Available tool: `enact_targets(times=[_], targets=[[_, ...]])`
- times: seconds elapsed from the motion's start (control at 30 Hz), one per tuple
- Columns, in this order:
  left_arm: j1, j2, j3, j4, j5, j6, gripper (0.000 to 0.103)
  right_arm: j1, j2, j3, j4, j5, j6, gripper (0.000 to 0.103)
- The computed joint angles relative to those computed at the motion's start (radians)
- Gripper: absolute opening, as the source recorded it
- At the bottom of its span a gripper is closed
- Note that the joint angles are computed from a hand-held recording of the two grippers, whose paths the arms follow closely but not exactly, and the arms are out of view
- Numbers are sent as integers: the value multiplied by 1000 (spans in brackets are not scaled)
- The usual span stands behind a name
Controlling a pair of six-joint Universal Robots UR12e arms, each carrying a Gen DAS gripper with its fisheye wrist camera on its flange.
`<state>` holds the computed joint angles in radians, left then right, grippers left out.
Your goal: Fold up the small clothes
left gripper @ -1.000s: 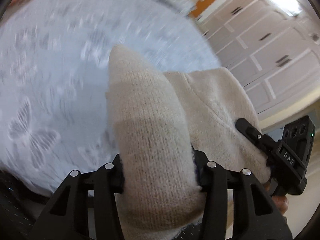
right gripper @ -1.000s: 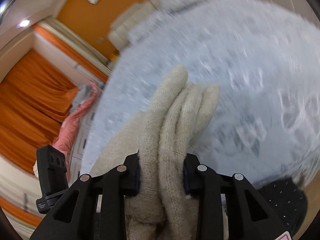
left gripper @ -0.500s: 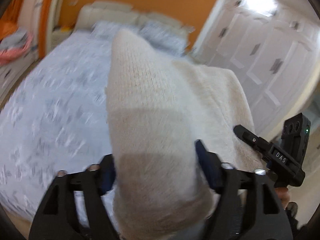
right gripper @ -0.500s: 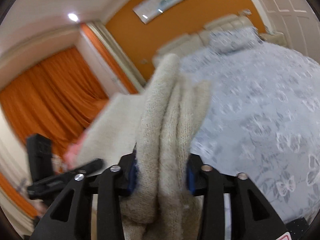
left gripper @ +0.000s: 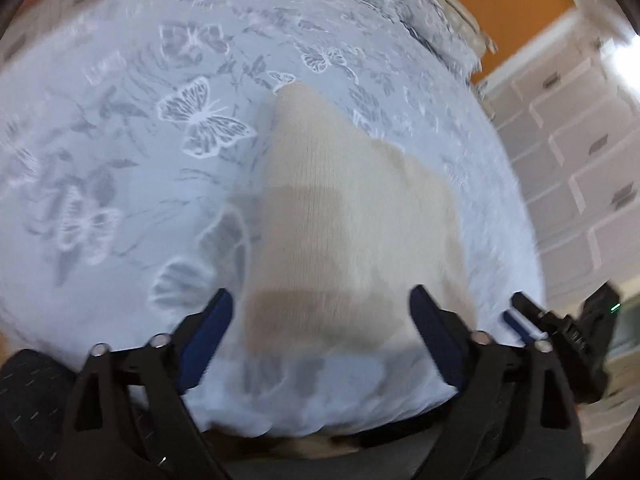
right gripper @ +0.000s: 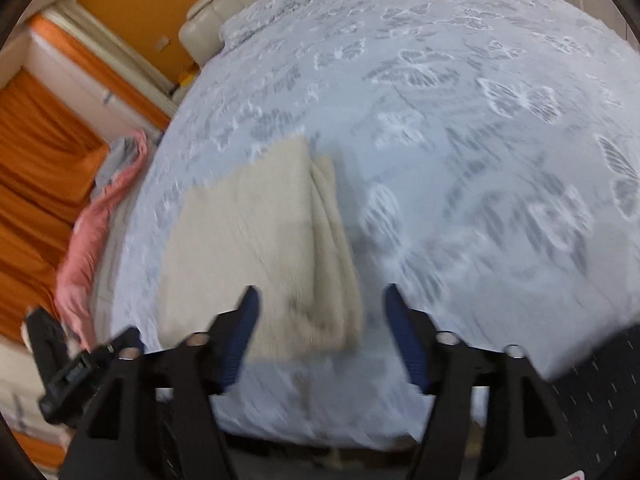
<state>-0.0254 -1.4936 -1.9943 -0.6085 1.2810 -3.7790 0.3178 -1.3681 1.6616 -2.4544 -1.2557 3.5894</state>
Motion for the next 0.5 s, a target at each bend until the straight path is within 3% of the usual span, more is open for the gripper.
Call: enact_targets(times=[0.1,0.2,0.23,0.27,0.3,0.33,0.37,0.5], targets=[[30,-44,-1,31,-87,-64,91,9,77,-90,83,27,-9,79],[35,-95,17,-2,-122,-56,88,24,150,-171,219,48,-47,79],[34,-105,19,-5,-136,-47,76,28,167,-185,250,57,-52,78],[34,-114,25,-6,-149,-33,68,30,182,-190,259,87,-50,63],[29,-113,31,0,-135,-26,62,30,186,-188,244,100,-45,48],[28,-111,37,11,-130,-13,50,34,184,-191,222,91,-43,41],[26,-103,43,39,-126,-1,45,39,180,-197,207,81,-56,34],[22,-73,65,149,-125,45,44,33,127,-184,-13,100,-103,28]])
